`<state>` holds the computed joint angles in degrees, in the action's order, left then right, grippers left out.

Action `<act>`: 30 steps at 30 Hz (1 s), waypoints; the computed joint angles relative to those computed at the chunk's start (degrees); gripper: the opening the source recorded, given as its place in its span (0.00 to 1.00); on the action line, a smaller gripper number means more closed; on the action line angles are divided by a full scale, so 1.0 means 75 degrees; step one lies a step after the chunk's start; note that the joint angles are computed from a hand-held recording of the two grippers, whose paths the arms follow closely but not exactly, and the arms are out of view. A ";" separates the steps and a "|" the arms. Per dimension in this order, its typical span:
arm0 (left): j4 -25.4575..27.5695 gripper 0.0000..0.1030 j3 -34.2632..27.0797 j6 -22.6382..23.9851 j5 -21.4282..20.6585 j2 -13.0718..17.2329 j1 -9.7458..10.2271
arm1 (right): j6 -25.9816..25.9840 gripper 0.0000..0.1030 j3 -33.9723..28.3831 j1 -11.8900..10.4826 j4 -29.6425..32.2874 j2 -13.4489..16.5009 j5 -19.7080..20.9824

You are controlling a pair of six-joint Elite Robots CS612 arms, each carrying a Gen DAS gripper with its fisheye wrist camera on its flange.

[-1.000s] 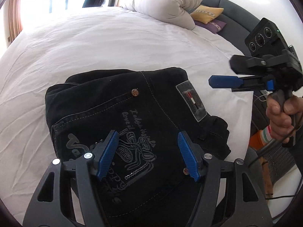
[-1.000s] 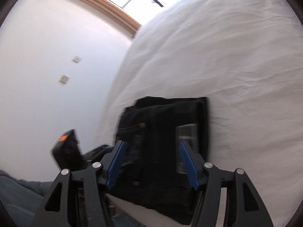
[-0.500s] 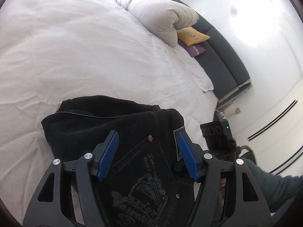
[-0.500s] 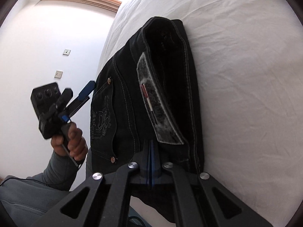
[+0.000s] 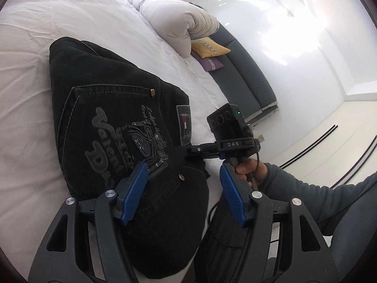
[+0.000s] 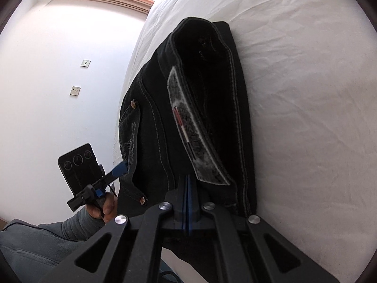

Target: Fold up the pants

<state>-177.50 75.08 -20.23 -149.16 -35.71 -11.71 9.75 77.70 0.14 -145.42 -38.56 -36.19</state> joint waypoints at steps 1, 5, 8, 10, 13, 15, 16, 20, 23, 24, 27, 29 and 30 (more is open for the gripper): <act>0.0095 0.59 0.0097 0.0092 -0.0148 -0.0048 0.0016 | 0.0036 0.00 0.0057 -0.0023 -0.0136 -0.0001 0.0037; 0.0577 0.59 0.0597 0.0803 -0.0585 -0.0291 0.0033 | 0.0256 0.00 0.0211 -0.0071 -0.0580 0.0017 0.0159; 0.1197 0.60 0.0960 0.1642 -0.0787 -0.0525 0.0044 | 0.0089 0.00 0.0202 -0.0081 -0.0423 -0.0025 0.0131; 0.1861 0.60 0.1124 0.2288 -0.0798 -0.0703 0.0052 | -0.0126 0.02 0.0218 -0.0086 -0.0312 -0.0121 0.0022; 0.2062 0.60 0.1329 0.2700 -0.0822 -0.0909 0.0121 | 0.0144 0.39 0.0377 -0.0174 -0.1280 -0.0260 0.0123; 0.1957 0.60 0.1341 0.2624 -0.0570 -0.1001 0.0184 | 0.0492 0.58 0.0446 -0.0232 -0.1922 -0.0348 -0.0172; 0.1730 0.60 0.1284 0.2301 -0.0463 -0.0974 0.0228 | 0.0510 0.61 0.0412 -0.0243 -0.1933 -0.0382 -0.0403; 0.0898 0.61 0.1044 0.1330 0.0885 -0.0951 0.0323 | 0.0434 0.61 0.0014 -0.0271 -0.1197 -0.0240 -0.0953; 0.1613 0.61 0.0798 0.1638 0.1980 -0.0993 0.0188 | 0.0357 0.61 -0.0361 -0.0236 -0.0447 -0.0005 -0.1083; 0.1931 0.61 0.0670 0.1608 0.2028 -0.0945 0.0164 | 0.0338 0.61 -0.0469 -0.0226 -0.0275 0.0078 -0.1019; 0.2566 0.61 0.0429 0.1568 0.2294 -0.0843 0.0043 | 0.0335 0.61 -0.0599 -0.0218 -0.0243 0.0193 -0.0870; 0.3093 0.61 0.0350 0.1735 0.2730 -0.0859 -0.0087 | 0.0131 0.61 -0.0624 -0.0222 -0.0053 0.0185 -0.0824; 0.3384 0.61 0.0252 0.1761 0.2817 -0.0829 -0.0114 | -0.0008 0.61 -0.0668 -0.0223 0.0115 0.0192 -0.0798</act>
